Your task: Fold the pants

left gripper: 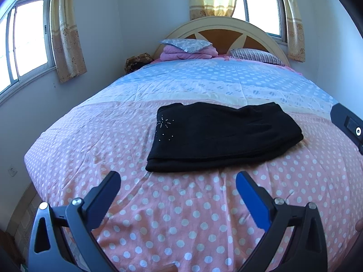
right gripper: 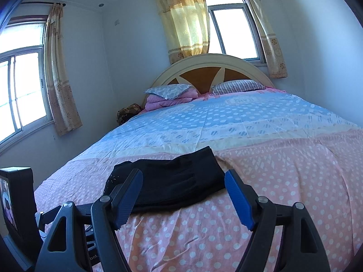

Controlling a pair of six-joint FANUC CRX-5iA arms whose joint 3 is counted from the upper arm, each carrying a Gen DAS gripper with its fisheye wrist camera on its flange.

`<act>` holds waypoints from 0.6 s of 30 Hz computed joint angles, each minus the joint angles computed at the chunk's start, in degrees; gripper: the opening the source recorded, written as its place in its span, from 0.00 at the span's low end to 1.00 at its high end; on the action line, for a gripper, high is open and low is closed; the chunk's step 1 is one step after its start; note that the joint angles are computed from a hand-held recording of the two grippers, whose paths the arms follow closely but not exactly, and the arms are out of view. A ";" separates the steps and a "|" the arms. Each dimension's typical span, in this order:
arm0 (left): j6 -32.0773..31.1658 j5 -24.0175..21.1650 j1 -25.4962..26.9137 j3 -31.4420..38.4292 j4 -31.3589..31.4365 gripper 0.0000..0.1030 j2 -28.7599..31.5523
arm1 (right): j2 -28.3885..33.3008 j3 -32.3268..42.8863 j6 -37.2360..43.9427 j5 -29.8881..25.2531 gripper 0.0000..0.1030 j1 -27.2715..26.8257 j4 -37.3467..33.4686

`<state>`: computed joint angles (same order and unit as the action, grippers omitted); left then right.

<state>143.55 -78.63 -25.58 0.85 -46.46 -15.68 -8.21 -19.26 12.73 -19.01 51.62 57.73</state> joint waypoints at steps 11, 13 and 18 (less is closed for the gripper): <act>-0.46 -1.13 -0.76 0.96 -0.22 1.00 1.02 | -0.70 -1.35 -2.92 0.31 0.74 -0.86 2.56; -0.47 -1.09 -0.77 0.95 -0.26 1.00 1.00 | -0.76 -1.41 -2.99 0.18 0.74 -0.82 2.71; -0.66 -1.31 -1.03 1.13 -0.79 1.00 1.04 | -0.79 -1.25 -2.46 -0.40 0.74 -0.53 2.10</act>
<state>142.89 -79.93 -26.61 1.98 -47.25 -14.64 -9.00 -20.51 10.27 -19.41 51.09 59.83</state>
